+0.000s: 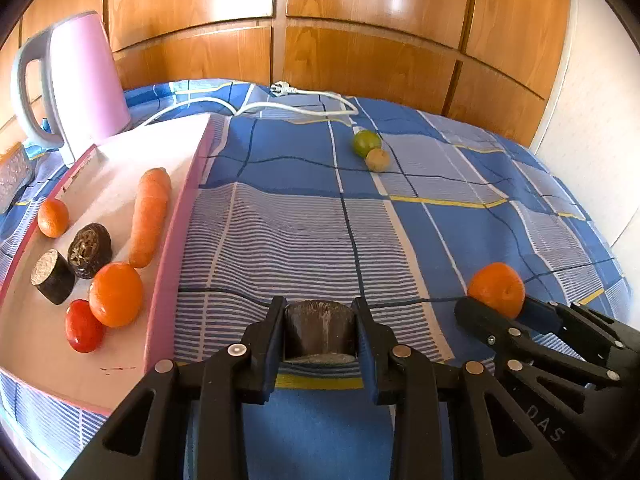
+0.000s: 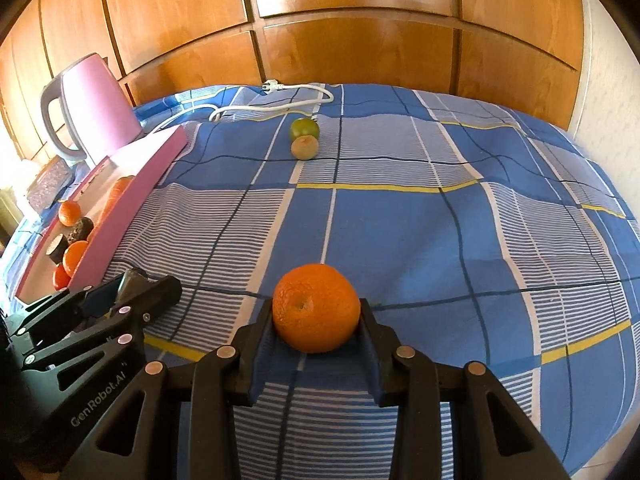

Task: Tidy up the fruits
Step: 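Lift the dark piece with the left tool while the right tool lifts the orange, then lower the dark piece and orange into the pink tray and open both tools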

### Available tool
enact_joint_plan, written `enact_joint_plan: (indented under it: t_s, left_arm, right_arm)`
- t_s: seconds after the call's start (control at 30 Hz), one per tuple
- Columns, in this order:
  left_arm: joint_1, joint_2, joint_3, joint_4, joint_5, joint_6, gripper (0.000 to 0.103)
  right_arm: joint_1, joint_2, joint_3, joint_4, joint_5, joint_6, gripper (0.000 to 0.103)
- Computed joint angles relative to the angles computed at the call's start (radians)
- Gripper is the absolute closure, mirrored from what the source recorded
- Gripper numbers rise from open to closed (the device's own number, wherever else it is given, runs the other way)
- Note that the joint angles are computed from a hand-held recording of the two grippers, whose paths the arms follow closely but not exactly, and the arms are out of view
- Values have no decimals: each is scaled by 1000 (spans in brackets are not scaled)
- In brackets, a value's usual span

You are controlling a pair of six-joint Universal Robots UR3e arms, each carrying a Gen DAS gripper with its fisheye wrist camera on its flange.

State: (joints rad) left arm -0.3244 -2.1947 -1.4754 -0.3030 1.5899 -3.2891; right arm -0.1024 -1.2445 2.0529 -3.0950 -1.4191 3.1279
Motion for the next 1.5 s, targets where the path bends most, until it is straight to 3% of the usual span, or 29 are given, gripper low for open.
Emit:
enact_joint_plan:
  t_s: [0.53,0.87,1.27,1.5]
  left_arm:
    - [27,84,-58,10,-18,-19,70]
    - [70,145,-110,27,-32,-32,70]
    - [217,296,-259,76,-43,-52,70]
    - [352,347,-336,89,-43,-66,70]
  right_arm:
    - [22,-16,-25,27,14,0,65]
    - [56,8,-127,92,43,-16,65]
    - [161,95,-328,209,70,-72,65]
    - [216,202,-559,353,106,-72,65]
